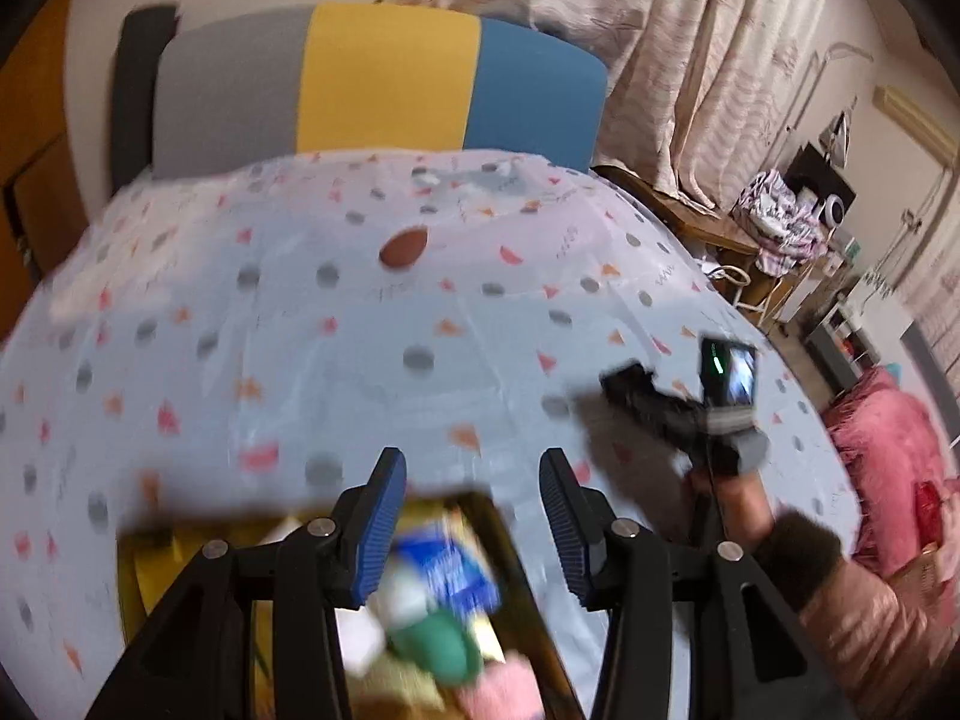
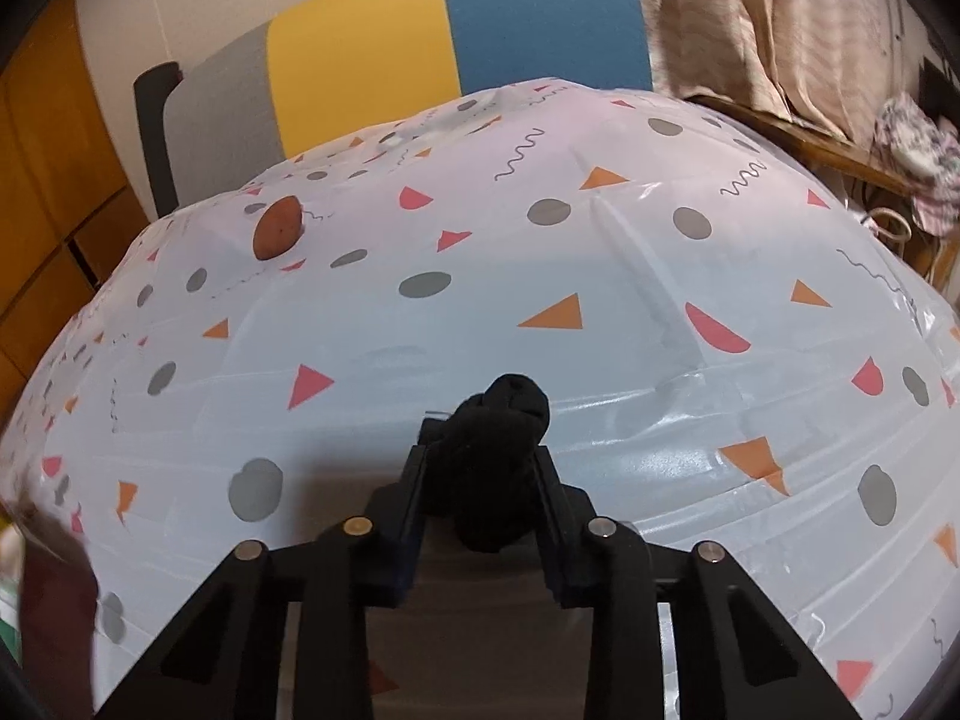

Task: Organize rigid objects
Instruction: 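Grasp the black scrunchie with the right tool, then grasp the brown egg-shaped sponge with the left tool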

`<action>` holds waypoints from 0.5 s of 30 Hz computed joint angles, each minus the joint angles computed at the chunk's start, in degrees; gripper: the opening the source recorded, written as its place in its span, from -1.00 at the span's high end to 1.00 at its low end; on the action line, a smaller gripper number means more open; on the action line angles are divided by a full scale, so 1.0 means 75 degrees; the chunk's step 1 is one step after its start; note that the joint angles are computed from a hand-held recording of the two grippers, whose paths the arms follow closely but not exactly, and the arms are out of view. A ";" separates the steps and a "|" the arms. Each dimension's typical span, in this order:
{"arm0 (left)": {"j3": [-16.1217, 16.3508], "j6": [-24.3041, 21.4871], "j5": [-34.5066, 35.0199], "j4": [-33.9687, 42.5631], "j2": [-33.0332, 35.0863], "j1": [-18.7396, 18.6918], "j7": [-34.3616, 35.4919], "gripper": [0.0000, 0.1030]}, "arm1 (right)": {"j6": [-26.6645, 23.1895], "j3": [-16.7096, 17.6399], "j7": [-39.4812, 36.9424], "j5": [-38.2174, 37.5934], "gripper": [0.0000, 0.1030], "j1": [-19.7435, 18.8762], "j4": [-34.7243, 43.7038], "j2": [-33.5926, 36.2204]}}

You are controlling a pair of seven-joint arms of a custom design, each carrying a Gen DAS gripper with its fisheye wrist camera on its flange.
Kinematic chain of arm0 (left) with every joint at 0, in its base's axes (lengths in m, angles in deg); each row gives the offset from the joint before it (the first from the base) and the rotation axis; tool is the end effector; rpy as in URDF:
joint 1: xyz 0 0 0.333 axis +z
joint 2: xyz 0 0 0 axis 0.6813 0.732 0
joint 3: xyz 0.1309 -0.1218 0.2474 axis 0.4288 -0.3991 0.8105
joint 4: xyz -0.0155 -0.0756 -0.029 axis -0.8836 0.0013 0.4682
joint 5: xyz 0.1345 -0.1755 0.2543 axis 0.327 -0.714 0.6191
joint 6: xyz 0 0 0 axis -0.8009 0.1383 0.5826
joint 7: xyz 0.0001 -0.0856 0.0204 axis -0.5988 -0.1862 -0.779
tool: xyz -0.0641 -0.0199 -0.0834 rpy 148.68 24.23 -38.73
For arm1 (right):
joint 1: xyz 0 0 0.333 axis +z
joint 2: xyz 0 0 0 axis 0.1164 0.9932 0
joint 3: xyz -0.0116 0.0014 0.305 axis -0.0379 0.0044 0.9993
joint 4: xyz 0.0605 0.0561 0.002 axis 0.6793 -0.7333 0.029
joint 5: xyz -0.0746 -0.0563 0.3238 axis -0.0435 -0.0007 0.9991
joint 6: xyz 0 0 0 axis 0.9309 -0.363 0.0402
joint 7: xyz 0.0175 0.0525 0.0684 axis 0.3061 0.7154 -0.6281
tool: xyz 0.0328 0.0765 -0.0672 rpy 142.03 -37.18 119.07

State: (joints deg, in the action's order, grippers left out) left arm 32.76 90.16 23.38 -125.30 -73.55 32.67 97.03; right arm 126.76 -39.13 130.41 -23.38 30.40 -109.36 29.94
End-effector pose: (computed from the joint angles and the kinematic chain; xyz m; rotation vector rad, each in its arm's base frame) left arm 0.2961 -0.2033 0.5447 -2.1032 1.5597 -0.7903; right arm 0.5364 0.3403 0.3624 -2.0592 1.3278 -0.2885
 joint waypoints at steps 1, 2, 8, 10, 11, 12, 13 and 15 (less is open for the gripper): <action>0.0008 0.0140 0.0168 0.0189 0.0292 0.0175 0.0093 -0.01 | 0.0125 0.0123 -0.0075 0.0038 0.41 -0.0104 -0.0060 -0.0004; 0.0034 0.0374 0.0366 0.0411 0.0685 0.0380 0.0200 -0.08 | 0.0192 0.0209 -0.0130 0.0065 0.43 -0.0176 -0.0092 0.0000; 0.0225 0.1008 0.1678 0.2118 0.3571 0.1362 0.0180 -0.48 | 0.0434 0.0415 -0.0224 0.0162 0.43 -0.0353 -0.0233 0.0011; 0.0385 0.0851 0.2247 0.2756 0.4500 0.1458 -0.0010 -0.50 | 0.0498 0.0534 -0.0264 0.0203 0.43 -0.0456 -0.0252 0.0032; 0.0513 0.0688 0.2389 0.3111 0.4949 0.1434 0.0053 -0.51 | 0.0520 0.0558 -0.0273 0.0212 0.43 -0.0476 -0.0250 0.0040; 0.0635 0.0452 0.2709 0.3434 0.5311 0.1382 -0.0069 -0.51 | 0.0549 0.0573 -0.0277 0.0219 0.43 -0.0490 -0.0264 0.0040; 0.0794 0.0155 0.3077 0.3836 0.5740 0.1309 -0.0279 -0.53 | 0.0575 0.0629 -0.0293 0.0233 0.43 -0.0542 -0.0283 0.0039; 0.1072 0.0015 0.3159 0.4258 0.6251 0.1174 -0.0259 -0.57 | 0.0648 0.0864 -0.0355 0.0302 0.43 -0.0761 -0.0312 0.0066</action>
State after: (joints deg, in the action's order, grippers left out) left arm 40.80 90.27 47.08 -93.37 -26.66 41.47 95.09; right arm 131.62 -32.65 127.74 -21.11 24.69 -111.70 30.44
